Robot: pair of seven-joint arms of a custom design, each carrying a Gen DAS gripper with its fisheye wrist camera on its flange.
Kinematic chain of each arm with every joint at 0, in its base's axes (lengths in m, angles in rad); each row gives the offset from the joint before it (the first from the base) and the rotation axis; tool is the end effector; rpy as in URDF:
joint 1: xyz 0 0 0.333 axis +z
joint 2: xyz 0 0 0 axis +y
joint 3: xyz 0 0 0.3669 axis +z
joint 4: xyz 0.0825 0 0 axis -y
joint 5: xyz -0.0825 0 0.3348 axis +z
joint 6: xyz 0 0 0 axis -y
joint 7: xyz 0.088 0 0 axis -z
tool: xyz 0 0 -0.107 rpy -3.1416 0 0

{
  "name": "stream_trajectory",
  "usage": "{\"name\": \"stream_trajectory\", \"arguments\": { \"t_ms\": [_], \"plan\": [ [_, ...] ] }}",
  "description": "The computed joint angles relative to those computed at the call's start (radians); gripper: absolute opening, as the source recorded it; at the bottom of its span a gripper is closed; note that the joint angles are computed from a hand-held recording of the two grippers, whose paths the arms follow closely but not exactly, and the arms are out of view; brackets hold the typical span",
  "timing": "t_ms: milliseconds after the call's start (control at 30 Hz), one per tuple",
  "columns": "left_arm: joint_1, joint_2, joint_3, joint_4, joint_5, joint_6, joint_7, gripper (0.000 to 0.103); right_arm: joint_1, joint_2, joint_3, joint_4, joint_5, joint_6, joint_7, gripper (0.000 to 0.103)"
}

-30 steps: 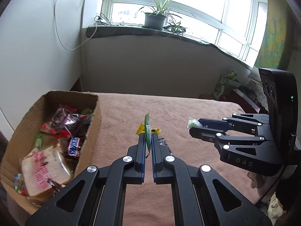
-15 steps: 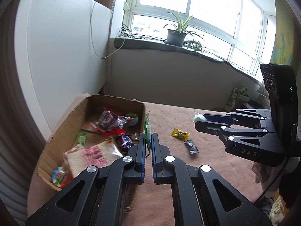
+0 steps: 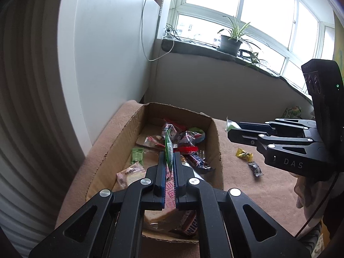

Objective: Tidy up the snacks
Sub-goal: 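Lower the green candy into the box and open the left tool, then move the right tool to the black packet and grasp it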

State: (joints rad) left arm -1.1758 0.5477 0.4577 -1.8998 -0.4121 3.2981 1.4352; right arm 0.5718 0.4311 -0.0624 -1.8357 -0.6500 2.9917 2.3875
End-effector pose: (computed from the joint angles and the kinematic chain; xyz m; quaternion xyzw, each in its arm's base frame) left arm 0.4899 -0.4539 0.4274 -0.5253 0.7242 -0.4067 0.1848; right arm 0.5565 0.3679 0.4470 -0.7516 0.5442 -0.2066 0.3103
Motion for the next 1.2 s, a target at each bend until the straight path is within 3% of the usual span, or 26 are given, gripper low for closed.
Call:
{"name": "stream_trajectory", "arguments": {
  "t_ms": [267,433,533,567,600,667,900,1033,1200],
  "plan": [
    [0.021,0.017,-0.001,0.018,0.023,-0.019,-0.027,0.004,-0.072,0.066,0.094,0.069,0.138,-0.019,-0.121,0.025],
    [0.011,0.023,0.019,0.015,0.043,-0.026,-0.048,0.005,-0.071,0.080,0.104,0.086,0.192,-0.035,-0.175,0.025],
    [0.010,0.022,0.024,0.011,0.049,-0.030,-0.062,0.008,-0.060,0.076,0.089,0.082,0.205,-0.028,-0.176,0.027],
    [0.008,0.022,0.028,0.009,0.051,-0.031,-0.067,0.016,-0.055,0.074,0.080,0.077,0.206,-0.021,-0.170,0.035],
    [0.003,0.022,0.035,0.006,0.054,-0.031,-0.073,0.018,-0.050,0.071,0.072,0.072,0.204,-0.011,-0.163,0.051],
    [-0.016,0.026,0.059,0.004,0.059,-0.038,-0.086,0.022,-0.012,0.062,0.018,0.060,0.179,0.014,-0.117,0.068],
    [-0.043,0.021,0.092,-0.015,0.076,-0.036,-0.117,0.034,0.016,0.034,-0.026,0.029,0.135,0.033,-0.047,0.082],
    [-0.054,0.018,0.101,-0.017,0.084,-0.041,-0.120,0.047,0.032,0.006,-0.052,-0.008,0.086,0.039,-0.002,0.083],
    [-0.102,0.018,0.143,-0.026,0.075,-0.026,-0.122,0.047,0.067,-0.054,-0.122,-0.093,-0.013,0.076,0.114,0.083]
  ]
}}
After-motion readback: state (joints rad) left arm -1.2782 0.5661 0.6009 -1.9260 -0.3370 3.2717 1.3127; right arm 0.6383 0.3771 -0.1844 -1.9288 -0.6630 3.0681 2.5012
